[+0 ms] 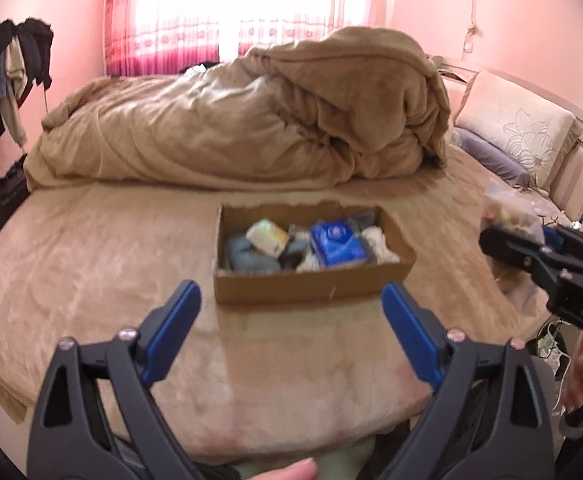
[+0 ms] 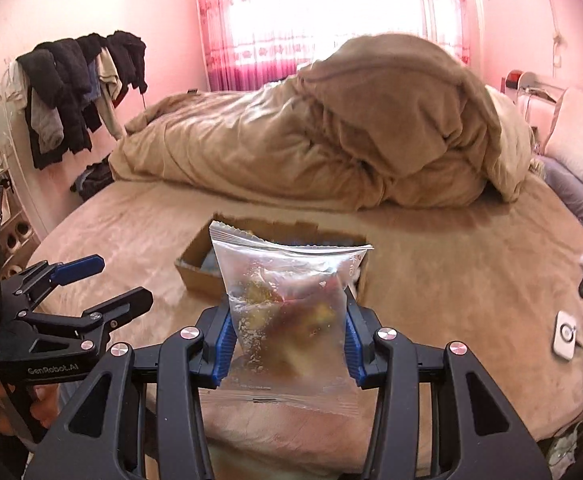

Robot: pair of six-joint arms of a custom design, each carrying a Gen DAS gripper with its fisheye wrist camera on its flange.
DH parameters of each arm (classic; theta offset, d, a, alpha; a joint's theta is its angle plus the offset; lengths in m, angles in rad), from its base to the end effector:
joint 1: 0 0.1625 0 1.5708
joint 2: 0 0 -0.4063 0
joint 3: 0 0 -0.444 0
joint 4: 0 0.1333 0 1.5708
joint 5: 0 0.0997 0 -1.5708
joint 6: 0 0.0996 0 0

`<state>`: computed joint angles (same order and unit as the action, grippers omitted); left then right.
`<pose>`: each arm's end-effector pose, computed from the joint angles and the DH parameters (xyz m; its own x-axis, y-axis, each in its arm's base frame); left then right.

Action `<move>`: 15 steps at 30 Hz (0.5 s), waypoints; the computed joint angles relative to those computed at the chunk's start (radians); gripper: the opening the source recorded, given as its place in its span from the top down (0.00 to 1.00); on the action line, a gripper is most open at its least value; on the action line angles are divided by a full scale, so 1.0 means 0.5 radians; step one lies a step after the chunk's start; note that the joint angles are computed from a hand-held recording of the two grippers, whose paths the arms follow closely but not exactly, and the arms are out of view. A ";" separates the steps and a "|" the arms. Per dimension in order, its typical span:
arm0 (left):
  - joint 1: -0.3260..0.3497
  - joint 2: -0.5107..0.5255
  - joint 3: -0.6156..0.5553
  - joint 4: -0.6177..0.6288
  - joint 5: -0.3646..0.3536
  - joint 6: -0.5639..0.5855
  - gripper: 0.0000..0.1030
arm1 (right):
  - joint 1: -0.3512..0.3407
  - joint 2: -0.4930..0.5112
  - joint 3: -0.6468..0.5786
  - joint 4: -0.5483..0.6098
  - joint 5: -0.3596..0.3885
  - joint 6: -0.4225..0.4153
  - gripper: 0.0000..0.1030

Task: Organize objects
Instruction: 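Lower the snack bag into the box and open the right tool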

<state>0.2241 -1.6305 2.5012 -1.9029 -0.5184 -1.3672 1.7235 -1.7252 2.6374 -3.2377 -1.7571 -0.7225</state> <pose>-0.2652 -0.2859 0.1350 -0.7541 -0.0691 -0.6531 0.4868 0.6087 -0.6265 0.1666 -0.3274 0.2098 -0.6698 -0.4942 0.5542 -0.7381 0.5242 -0.4247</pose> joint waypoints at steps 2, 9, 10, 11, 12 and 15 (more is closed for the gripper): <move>0.019 -0.004 -0.021 -0.048 0.049 0.087 0.06 | 0.027 0.018 -0.047 0.027 -0.014 -0.005 0.54; 0.200 0.033 -0.053 -0.445 0.206 0.469 0.06 | 0.036 0.209 -0.212 -0.012 -0.039 -0.026 0.54; 0.230 0.047 -0.053 -0.536 0.215 0.544 0.06 | 0.033 0.239 -0.229 -0.023 -0.046 -0.031 0.54; 0.267 0.067 -0.052 -0.648 0.232 0.638 0.06 | 0.024 0.286 -0.257 -0.037 -0.052 -0.037 0.54; 0.296 0.095 -0.059 -0.712 0.251 0.695 0.06 | 0.021 0.323 -0.279 -0.047 -0.057 -0.039 0.54; 0.398 0.211 -0.079 -0.938 0.303 0.897 0.06 | -0.003 0.441 -0.357 -0.056 -0.052 -0.041 0.54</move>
